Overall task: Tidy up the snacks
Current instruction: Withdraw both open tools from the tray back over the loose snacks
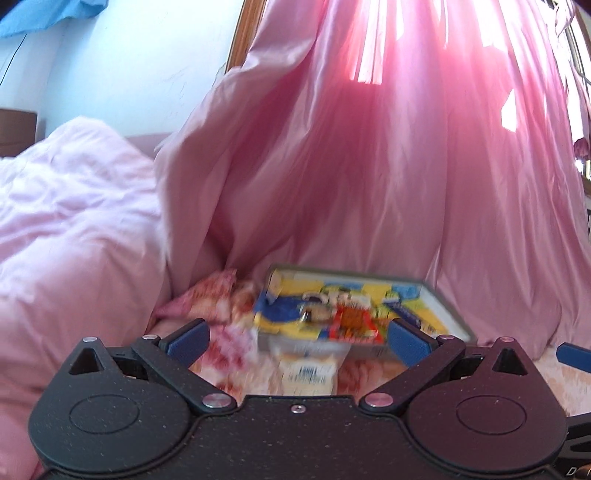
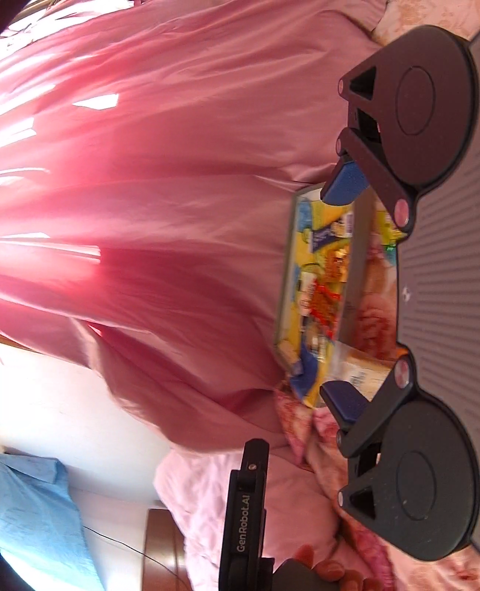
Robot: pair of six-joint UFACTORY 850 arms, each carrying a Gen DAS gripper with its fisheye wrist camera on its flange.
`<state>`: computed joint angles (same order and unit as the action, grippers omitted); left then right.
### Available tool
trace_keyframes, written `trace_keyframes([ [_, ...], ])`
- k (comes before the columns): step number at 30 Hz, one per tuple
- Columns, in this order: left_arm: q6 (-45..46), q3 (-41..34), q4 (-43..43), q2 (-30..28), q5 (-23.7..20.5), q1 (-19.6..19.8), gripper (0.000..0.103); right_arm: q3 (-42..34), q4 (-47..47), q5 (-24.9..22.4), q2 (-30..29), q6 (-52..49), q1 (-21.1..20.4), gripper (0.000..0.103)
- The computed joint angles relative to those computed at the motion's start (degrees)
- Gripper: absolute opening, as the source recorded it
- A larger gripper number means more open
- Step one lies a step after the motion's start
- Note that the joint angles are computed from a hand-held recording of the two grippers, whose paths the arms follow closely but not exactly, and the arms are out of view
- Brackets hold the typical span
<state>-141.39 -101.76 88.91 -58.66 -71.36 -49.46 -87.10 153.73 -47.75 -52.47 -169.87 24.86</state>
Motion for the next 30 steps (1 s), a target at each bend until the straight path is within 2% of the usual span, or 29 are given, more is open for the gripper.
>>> trace_keyframes([
  [5, -1.51, 2.33, -3.30, -0.09, 1.93, -0.54, 0.102, 3.41, -0.10, 0.84, 0.65, -2.33, 0.35, 0.103],
  [9, -0.66, 3.08, -6.57, -0.41, 5.08, -0.35, 0.102, 4.29, -1.38, 4.06, 0.48, -1.15, 0.73, 0.103],
  [22, 9.05, -0.18, -16.40, -4.22, 11.84, 0.74, 0.102, 2.99, -4.85, 14.69, -1.47, 1.22, 2.22, 0.103],
  [30, 10.96, -0.25, -16.99, -4.84, 15.04, 1.50, 0.102, 1.25, -8.48, 19.31, -2.62, 4.11, 2.98, 0.103],
])
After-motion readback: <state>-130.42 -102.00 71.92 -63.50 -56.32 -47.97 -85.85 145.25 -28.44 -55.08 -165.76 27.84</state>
